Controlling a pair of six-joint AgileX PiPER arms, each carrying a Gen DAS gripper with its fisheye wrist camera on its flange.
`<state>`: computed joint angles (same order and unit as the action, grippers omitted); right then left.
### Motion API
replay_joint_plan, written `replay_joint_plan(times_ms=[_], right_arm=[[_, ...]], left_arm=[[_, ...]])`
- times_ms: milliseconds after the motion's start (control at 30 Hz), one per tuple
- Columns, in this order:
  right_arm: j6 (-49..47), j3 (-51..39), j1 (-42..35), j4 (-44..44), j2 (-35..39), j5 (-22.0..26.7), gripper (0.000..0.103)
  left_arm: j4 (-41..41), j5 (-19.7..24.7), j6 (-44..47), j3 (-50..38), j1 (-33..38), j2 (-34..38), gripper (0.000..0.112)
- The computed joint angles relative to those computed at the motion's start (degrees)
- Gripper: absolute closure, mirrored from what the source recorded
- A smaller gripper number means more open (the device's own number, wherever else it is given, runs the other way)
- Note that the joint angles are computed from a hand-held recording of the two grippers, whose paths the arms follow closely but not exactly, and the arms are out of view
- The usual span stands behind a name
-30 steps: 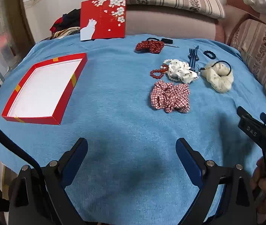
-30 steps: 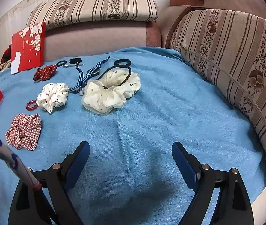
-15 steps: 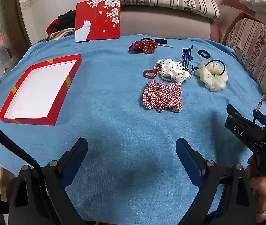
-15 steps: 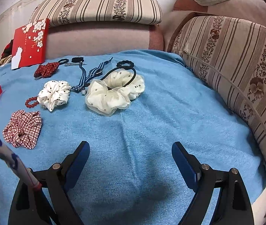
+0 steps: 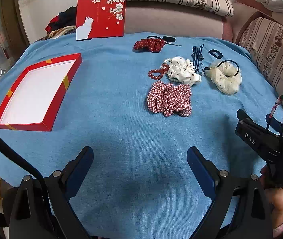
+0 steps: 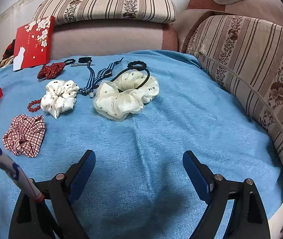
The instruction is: Organize jewelry
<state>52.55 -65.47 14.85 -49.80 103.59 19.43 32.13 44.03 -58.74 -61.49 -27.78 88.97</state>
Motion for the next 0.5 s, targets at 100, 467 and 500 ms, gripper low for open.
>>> replay_joint_plan(times_ms=[100, 467, 500], right_arm=[[-1.2, -0.3, 0.0, 1.2, 0.2, 0.1, 0.012], [-1.6, -0.4, 0.4, 1.1, 0.4, -0.2, 0.012], [-1.8, -0.4, 0.4, 1.3, 0.4, -0.2, 0.012]], left_arm=[[-0.3, -0.3, 0.1, 0.0, 0.3, 0.4, 0.018], [-2.1, -1.5, 2.0, -0.5, 1.6, 2.3, 0.018], [-2.3, -1.7, 2.2, -0.5, 1.9, 2.4, 0.018]])
